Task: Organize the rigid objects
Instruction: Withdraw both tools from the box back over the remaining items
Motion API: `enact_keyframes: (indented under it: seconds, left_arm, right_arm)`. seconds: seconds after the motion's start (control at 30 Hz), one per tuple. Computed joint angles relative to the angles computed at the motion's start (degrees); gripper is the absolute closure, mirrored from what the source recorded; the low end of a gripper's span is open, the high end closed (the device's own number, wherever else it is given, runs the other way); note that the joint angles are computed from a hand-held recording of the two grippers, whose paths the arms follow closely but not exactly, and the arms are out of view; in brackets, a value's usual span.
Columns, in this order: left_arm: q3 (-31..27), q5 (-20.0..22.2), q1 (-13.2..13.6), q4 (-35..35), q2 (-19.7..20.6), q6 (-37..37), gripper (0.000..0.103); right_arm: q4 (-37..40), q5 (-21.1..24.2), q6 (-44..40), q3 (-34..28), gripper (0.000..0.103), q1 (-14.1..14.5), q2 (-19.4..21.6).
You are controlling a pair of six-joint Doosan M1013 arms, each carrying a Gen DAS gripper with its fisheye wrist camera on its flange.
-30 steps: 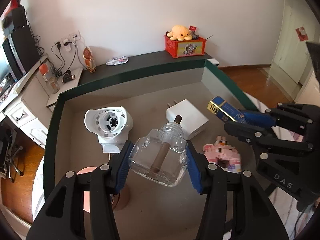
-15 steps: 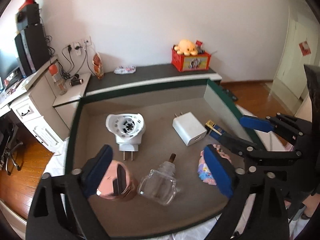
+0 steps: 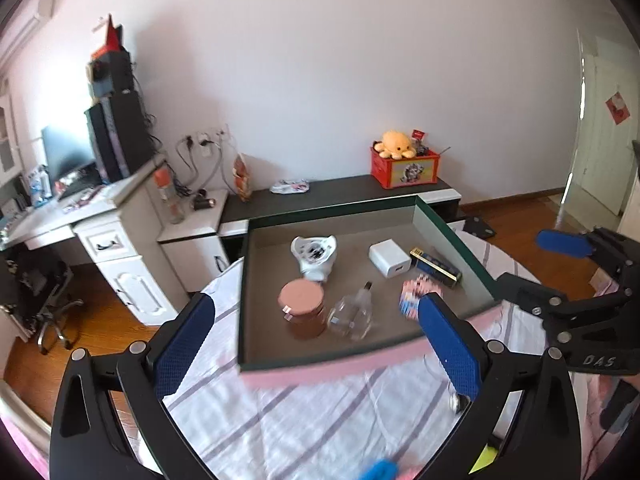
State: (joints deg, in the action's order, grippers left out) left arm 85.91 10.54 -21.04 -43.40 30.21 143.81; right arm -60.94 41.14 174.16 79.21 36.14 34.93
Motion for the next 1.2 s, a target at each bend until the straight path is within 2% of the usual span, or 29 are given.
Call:
enact_keyframes:
  seconds: [0.07, 0.27, 0.4, 0.5, 0.63, 0.73, 0.8, 0.87, 1.07, 1.2]
  left_arm:
    - [2.7, -1.3, 0.3, -4.2, -1.6, 5.0, 0.000]
    - [10.2, -1.8, 2.1, -26.7, -5.6, 26.8, 0.000]
    - [14.1, -3.1, 2.4, -32.4, -7.4, 32.3, 0.000]
    - [16.2, -1.6, 3.0, -34.6, -8.5, 34.6, 0.000]
    - [18.8, -1.4, 3.1, -41.2, -9.7, 42.4, 0.000]
    - [20.5, 0.0, 3.3, -42.9, -10.4, 45.2, 0.000]
    - [21.1, 0.4, 3.1, -39.7, -10.5, 42.8, 0.000]
    - [21.9, 0.7, 2.8, -39.8, -10.7, 44.3, 0.000]
    - [23.3, 1.9, 2.3, -34.0, -10.4, 40.7, 0.000]
    - [23.5, 1.6, 1.9, -27.1, -9.7, 35.0, 0.000]
  right_arm:
    - [-1.0, 0.5, 1.7, 1.1, 0.020, 1.1, -0.8]
    - [-3.8, 4.2, 7.4, 4.2, 0.020, 4.9, -2.8]
    - [-5.7, 6.5, 12.2, 6.6, 0.019, 7.4, -4.0]
    - [-5.6, 7.8, 14.1, 7.6, 0.019, 8.9, -4.3]
    - [-3.8, 8.6, 13.8, 8.0, 0.019, 10.1, -4.2]
    - [-1.9, 9.0, 13.0, 8.1, 0.019, 10.7, -3.7]
    - [-0.4, 8.4, 12.3, 8.3, 0.019, 11.0, -3.3]
    - [0.7, 9.0, 11.8, 8.2, 0.019, 11.2, -2.8]
    - [5.6, 6.8, 10.6, 9.2, 0.019, 11.5, -1.7]
    - [9.0, 6.0, 8.6, 9.2, 0.019, 11.9, -0.6]
